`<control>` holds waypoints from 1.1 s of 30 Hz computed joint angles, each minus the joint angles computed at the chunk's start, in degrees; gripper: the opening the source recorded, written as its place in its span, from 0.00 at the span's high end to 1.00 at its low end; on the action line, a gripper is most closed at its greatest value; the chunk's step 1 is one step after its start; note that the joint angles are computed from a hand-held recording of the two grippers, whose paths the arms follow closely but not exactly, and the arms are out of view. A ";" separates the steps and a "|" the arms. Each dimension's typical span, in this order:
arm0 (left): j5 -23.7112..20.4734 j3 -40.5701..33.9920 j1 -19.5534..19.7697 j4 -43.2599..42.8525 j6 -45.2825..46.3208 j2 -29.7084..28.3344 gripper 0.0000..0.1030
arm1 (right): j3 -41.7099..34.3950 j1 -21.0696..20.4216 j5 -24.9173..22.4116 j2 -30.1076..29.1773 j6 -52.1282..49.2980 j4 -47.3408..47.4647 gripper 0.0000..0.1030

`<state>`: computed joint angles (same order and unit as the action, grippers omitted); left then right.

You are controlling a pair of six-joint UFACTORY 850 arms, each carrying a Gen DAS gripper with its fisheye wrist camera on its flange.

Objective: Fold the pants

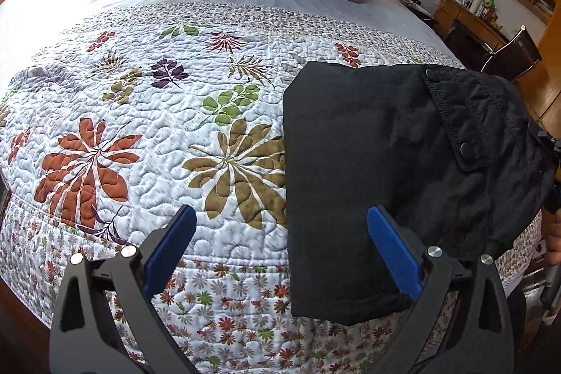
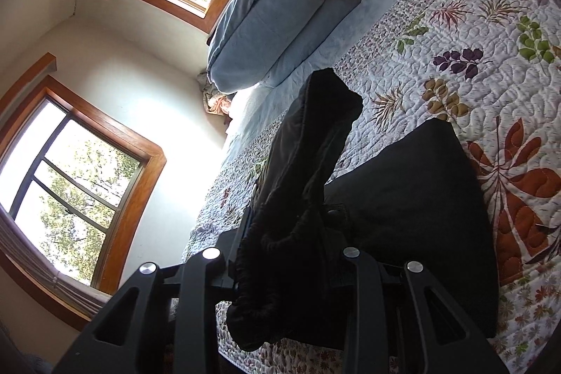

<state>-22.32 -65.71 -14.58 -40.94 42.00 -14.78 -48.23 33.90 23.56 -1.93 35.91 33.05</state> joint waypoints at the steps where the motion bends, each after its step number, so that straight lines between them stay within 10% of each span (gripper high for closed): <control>1: -0.03 -0.04 -0.07 0.21 -0.16 -0.07 0.05 | 0.29 0.00 0.14 0.21 0.14 0.17 0.70; 33: -0.58 -0.65 -1.72 4.10 -3.39 -0.83 0.05 | 8.09 -0.52 3.20 2.05 12.05 -4.60 0.70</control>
